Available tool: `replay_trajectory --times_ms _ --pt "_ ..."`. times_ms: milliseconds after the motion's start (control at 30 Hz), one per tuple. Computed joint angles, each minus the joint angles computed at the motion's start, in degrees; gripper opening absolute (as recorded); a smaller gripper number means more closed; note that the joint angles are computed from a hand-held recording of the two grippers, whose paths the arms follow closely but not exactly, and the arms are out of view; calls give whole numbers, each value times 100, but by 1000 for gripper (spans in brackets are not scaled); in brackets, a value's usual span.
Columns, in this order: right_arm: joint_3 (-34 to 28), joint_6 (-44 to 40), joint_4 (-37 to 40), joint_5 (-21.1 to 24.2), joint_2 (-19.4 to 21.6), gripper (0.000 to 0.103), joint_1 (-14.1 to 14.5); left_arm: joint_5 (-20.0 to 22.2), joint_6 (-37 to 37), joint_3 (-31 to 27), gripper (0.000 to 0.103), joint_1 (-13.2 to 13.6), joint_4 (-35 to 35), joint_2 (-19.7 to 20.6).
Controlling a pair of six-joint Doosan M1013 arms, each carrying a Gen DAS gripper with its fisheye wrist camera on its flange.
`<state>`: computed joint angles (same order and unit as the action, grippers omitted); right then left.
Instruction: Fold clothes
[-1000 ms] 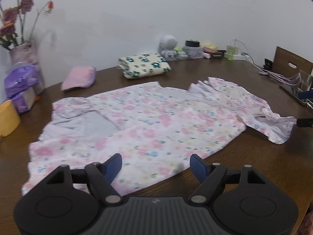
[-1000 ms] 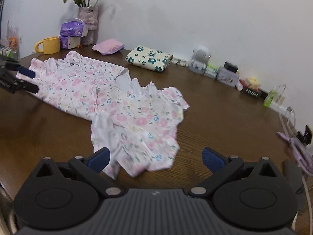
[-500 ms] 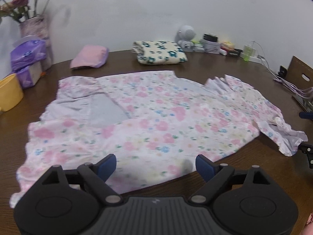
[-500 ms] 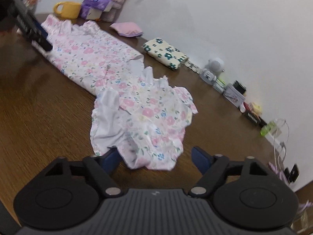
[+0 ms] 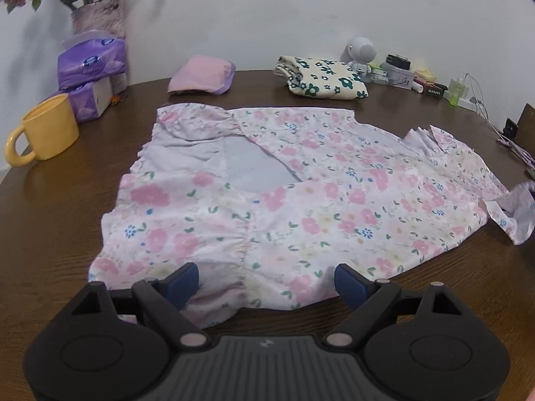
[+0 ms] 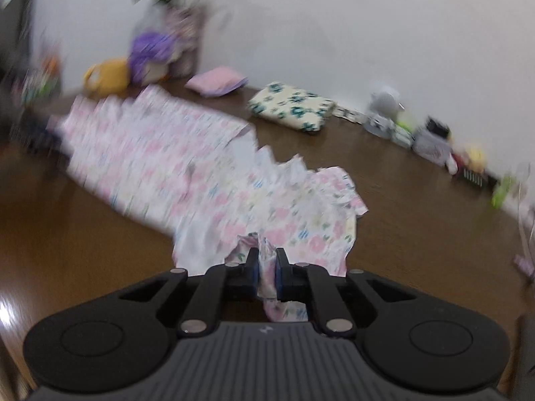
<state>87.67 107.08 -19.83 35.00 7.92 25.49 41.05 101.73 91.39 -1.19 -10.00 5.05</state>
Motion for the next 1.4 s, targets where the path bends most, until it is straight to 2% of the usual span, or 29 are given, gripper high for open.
replay_trajectory --times_ms 133,233,367,433,600,767,867,1000,1100,1200,1300,1367,1400 --pt "-349 927 338 87 209 9 -229 -2 20 33 88 -13 178 7" --pt "-621 1523 89 384 465 9 -246 -30 66 68 88 -38 262 -11" --pt "-941 2324 -614 1071 809 9 -138 -22 101 64 88 -34 256 -7" --pt "-954 2595 -837 1189 876 9 -97 -51 107 78 89 -38 264 -12" --pt "-921 2992 -1233 1315 958 9 -28 -128 164 121 90 -32 210 -28" --pt "-962 3033 -1278 1420 967 11 -30 -184 174 151 92 -37 196 -36" --pt "-746 3466 -1263 1009 794 18 -113 -196 230 161 92 -28 153 -41" --pt "-527 3830 -1287 716 583 38 -206 -215 243 171 92 -27 138 -46" --pt "-349 3944 -1311 501 424 43 -263 -258 286 197 93 -23 103 -57" --pt "-76 4204 -1505 59 190 43 -282 -254 287 194 93 -24 101 -54" --pt "84 3624 -1145 -379 1 43 -265 -236 234 181 94 -36 144 -46" --pt "56 2469 -366 -490 -29 34 -223 -237 192 177 95 -48 177 -41" --pt "-8 1902 -57 -437 7 22 -180 -240 171 176 96 -52 191 -39"
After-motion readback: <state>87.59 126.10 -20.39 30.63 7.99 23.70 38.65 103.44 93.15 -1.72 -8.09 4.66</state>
